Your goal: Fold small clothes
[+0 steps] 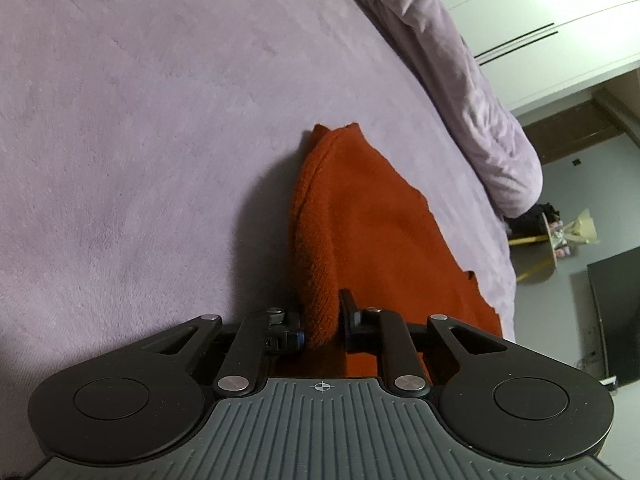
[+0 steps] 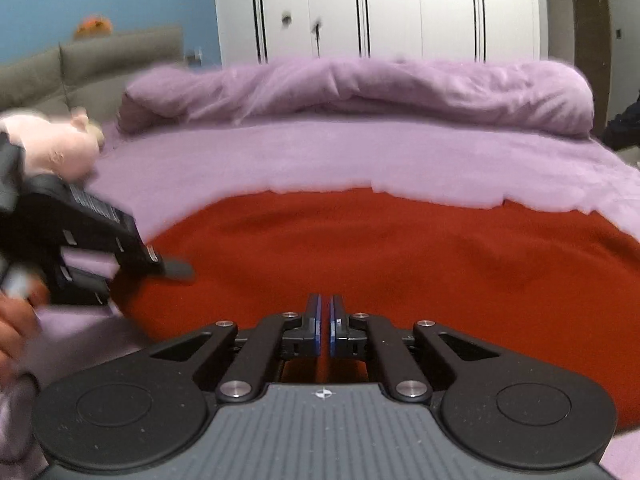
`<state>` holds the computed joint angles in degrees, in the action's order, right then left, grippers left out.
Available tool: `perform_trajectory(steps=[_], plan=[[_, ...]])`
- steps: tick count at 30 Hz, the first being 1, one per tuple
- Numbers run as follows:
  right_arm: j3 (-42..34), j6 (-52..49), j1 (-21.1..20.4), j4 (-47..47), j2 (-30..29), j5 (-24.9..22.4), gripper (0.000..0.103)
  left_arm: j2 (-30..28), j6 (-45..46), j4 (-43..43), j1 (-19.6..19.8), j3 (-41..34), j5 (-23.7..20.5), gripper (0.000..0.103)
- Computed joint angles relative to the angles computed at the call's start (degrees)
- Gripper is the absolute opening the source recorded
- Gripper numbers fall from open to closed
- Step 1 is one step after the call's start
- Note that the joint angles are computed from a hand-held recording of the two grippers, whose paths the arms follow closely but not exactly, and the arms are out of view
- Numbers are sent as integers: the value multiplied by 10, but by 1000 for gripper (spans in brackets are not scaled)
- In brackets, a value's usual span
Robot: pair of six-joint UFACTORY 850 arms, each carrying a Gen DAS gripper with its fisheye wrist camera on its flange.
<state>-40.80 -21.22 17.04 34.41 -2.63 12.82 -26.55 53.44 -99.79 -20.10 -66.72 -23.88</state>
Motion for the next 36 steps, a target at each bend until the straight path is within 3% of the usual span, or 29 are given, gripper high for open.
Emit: perform_trajectory(steps=[3, 6, 11, 16, 21, 24, 26, 29, 32, 34, 36], plan=[[1, 153, -22, -151, 21, -33, 4, 8, -12, 32, -6, -4, 19, 16], [35, 247, -43, -203, 67, -8, 4, 21, -42, 100, -22, -15, 62, 16], [97, 291, -93, -217, 150, 16, 4, 47, -205, 388, -93, -42, 183, 14], [134, 208, -146, -114, 202, 12, 4, 30, -357, 636, -161, -94, 210, 14], [154, 333, -205, -196, 225, -6, 5, -33, -506, 829, -218, -156, 191, 14], [162, 343, -219, -220, 235, -19, 5, -63, -424, 742, -228, -172, 166, 21], [163, 420, -229, -307, 238, -29, 5, -53, -304, 622, -232, -152, 171, 42], [151, 490, -230, -382, 225, -28, 5, -9, -124, 442, -219, -117, 111, 46], [134, 591, -226, -498, 209, -8, 5, 50, 21, 298, -200, -51, 101, 46], [114, 675, -215, -595, 189, 10, 5, 85, 35, 271, -190, -14, 129, 46], [92, 765, -207, -705, 160, 34, 5, 94, -45, 332, -186, -3, 169, 49]])
